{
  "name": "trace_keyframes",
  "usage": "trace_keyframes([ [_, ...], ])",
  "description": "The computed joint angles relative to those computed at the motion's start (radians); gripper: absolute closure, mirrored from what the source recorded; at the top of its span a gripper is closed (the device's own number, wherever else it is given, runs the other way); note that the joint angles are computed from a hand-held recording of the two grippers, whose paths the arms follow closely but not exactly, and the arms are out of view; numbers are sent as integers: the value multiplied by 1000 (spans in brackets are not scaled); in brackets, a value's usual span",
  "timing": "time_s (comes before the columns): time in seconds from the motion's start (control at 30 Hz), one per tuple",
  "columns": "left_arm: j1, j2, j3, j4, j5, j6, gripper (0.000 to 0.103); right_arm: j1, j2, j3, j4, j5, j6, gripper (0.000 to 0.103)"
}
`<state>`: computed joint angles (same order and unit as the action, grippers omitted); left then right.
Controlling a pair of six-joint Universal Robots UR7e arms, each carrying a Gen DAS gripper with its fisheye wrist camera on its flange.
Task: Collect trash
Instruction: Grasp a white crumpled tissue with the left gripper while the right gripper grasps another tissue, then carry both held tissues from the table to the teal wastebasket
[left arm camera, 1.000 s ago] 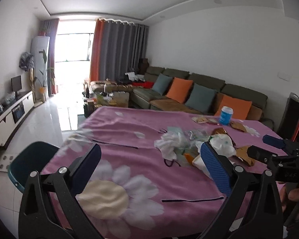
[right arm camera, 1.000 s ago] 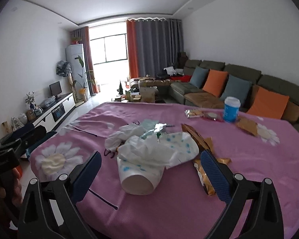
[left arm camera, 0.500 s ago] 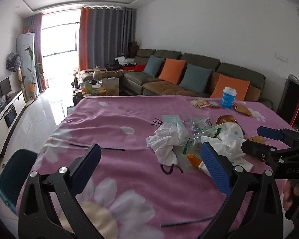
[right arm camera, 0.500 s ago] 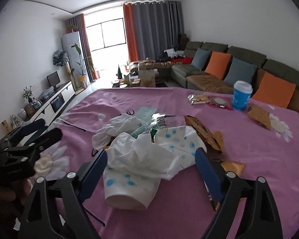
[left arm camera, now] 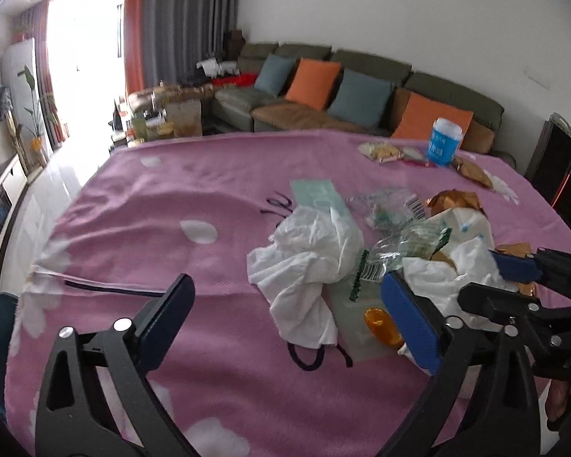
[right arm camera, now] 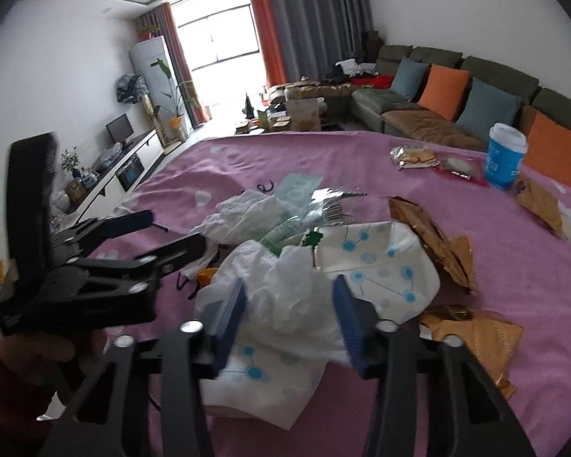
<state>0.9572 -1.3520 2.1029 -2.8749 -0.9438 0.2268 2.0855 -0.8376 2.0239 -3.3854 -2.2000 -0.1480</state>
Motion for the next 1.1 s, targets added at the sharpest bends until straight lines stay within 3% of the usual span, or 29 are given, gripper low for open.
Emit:
trace_keyframes([
  [0.27, 21, 41, -49, 107, -3, -25, 45, -5, -14, 10, 4, 42, -2, 86],
  [0.37, 25, 46, -56, 138, -7, -30, 58, -4, -23, 15, 2, 48, -2, 88],
  [0.43, 28, 51, -65, 164, -8, -35, 73, -3, -24, 14, 4, 48, -3, 89],
  [0.6, 41, 49, -71, 169, -48, -43, 96, 8, -26, 16, -10, 45, -6, 90],
  [0.83, 31, -21, -18, 62, -80, -31, 97, 31, -30, 16, -35, 33, -13, 91],
  [1.1, -41, -181, 74, -42, -17, -25, 97, 80, -18, -10, -70, 35, -48, 92],
])
